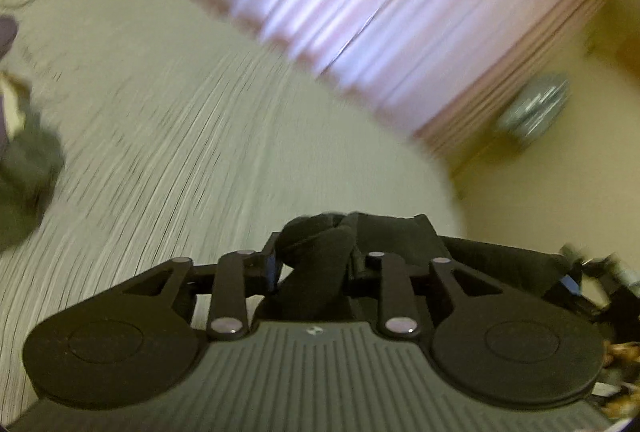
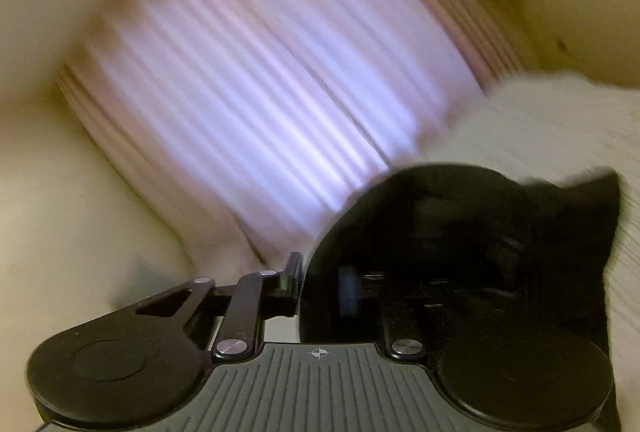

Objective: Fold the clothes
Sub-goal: 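Lift the black trousers with both grippers and lay them flat on the bed, then open both grippers and release the black trousers on the duvet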

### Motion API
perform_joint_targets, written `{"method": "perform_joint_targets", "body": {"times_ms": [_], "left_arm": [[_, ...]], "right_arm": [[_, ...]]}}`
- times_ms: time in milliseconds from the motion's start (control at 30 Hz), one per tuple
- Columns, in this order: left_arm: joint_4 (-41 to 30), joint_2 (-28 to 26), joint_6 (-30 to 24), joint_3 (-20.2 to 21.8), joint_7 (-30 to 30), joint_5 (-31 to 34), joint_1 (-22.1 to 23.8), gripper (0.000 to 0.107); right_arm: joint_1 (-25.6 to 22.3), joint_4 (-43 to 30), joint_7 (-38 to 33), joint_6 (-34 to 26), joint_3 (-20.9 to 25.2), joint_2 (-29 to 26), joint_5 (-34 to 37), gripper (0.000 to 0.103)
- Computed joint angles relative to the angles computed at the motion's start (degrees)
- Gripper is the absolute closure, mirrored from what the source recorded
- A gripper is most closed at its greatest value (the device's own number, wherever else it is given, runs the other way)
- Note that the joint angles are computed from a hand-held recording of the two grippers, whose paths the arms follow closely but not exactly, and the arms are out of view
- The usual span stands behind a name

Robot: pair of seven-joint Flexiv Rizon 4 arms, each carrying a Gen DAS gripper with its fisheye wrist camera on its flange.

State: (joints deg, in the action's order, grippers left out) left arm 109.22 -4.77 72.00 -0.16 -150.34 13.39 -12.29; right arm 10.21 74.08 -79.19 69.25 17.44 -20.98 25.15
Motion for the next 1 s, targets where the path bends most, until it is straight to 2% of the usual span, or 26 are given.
{"method": "perform_joint_targets", "body": {"times_ms": [33, 67, 100, 200, 333, 500, 667, 767, 1000], "left_arm": [[-3.2, -2.1, -5.5, -0.9, -2.1, 1.7, -1.1, 0.079], [-6.0, -3.9, -10.8, -1.3, -4.3, 3.7, -2.6, 0.079], [-8.3, -5.3, -15.3, -1.5, -6.5, 5.6, -4.4, 0.079], [-12.5, -7.3, -25.7, -1.9, -13.6, 10.9, -9.7, 0.078], [-13.2, -6.7, -34.6, -3.8, -16.1, 10.1, -13.4, 0.078], [-14.4, -6.2, -44.7, -6.8, -16.5, 7.9, -16.8, 0.078], [-18.9, -9.7, -49.1, -7.9, -12.8, 7.0, -18.7, 0.078], [-21.2, -11.0, -49.5, -7.6, -10.5, 8.0, -20.0, 0.074], [-24.8, -12.2, -50.1, -6.5, -7.6, 9.4, -22.1, 0.073]], "right_arm": [[-0.8, 0.2, 1.4, -7.1, -0.7, 0.1, -1.5, 0.022], [-1.4, -0.3, 2.6, -14.5, -1.6, -0.1, -3.0, 0.019], [-1.9, -0.1, 3.5, -19.1, -2.4, -0.1, -3.4, 0.019], [-5.2, 6.0, -0.1, -26.5, -3.6, 3.4, -1.6, 0.019], [-8.9, 13.8, -8.1, -33.7, -6.6, 9.2, -0.8, 0.019], [-8.5, 27.7, -16.9, -30.9, -8.8, 17.2, -9.3, 0.019], [-6.1, 32.6, -16.7, -37.5, -10.5, 22.5, -8.4, 0.019], [-4.5, 35.1, -17.0, -37.9, -10.5, 23.1, -9.9, 0.019], [-2.9, 37.7, -16.0, -33.3, -10.7, 23.9, -9.5, 0.019]]}}
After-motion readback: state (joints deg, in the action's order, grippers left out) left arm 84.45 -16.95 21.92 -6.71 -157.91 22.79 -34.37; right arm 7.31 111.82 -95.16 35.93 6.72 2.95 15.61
